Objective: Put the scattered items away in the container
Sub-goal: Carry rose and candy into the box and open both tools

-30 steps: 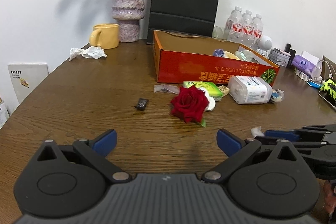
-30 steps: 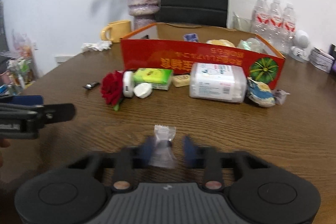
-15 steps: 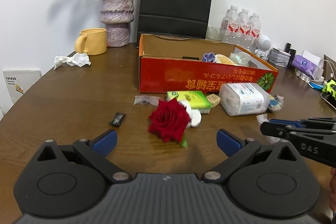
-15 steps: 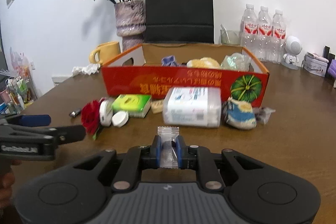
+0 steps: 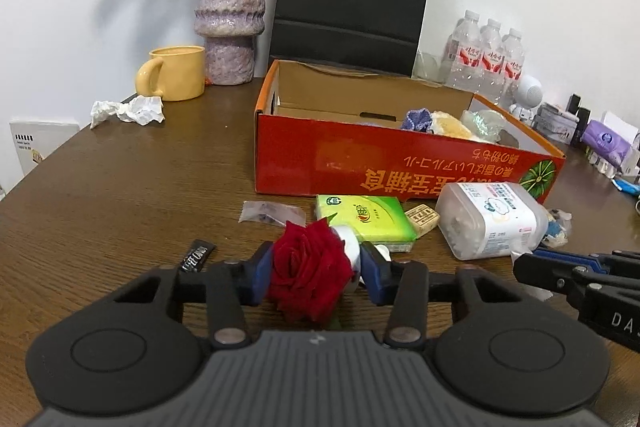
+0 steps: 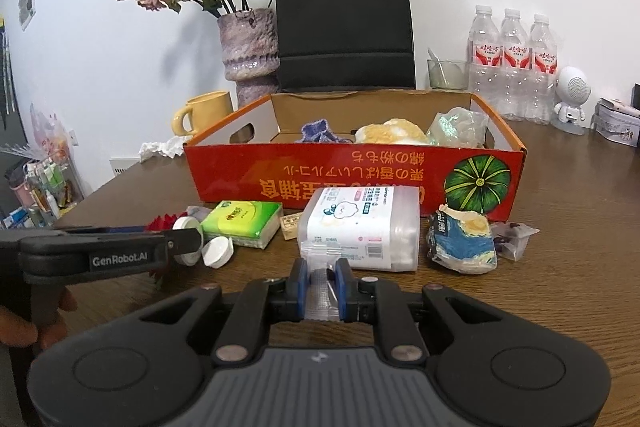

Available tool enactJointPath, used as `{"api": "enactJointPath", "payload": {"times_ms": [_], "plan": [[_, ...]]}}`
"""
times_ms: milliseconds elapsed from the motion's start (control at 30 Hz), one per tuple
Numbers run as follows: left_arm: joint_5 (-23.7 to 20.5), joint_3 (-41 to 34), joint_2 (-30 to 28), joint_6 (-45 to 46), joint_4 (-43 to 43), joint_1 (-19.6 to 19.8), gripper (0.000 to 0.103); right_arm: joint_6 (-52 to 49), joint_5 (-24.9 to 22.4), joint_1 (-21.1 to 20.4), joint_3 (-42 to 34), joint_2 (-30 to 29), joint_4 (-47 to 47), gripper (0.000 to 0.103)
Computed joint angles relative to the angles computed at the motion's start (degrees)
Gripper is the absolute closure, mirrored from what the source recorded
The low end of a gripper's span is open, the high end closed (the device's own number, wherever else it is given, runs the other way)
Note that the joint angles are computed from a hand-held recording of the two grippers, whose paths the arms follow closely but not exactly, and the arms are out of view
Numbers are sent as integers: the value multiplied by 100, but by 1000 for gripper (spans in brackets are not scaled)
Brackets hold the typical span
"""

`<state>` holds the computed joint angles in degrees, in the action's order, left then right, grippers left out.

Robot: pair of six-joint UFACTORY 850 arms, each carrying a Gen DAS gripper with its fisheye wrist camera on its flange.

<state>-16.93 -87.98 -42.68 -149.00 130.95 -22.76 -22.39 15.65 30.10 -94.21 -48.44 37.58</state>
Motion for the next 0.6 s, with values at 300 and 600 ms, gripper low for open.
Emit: {"api": "enactJointPath", "payload": {"times_ms": [300, 600], "plan": [[-297, 356, 269, -845, 729, -53, 57, 525, 231, 0, 215, 146, -518, 90], [-377, 219, 416, -2437, 2385, -6, 57, 1422, 287, -181, 86, 220, -1461, 89]]}}
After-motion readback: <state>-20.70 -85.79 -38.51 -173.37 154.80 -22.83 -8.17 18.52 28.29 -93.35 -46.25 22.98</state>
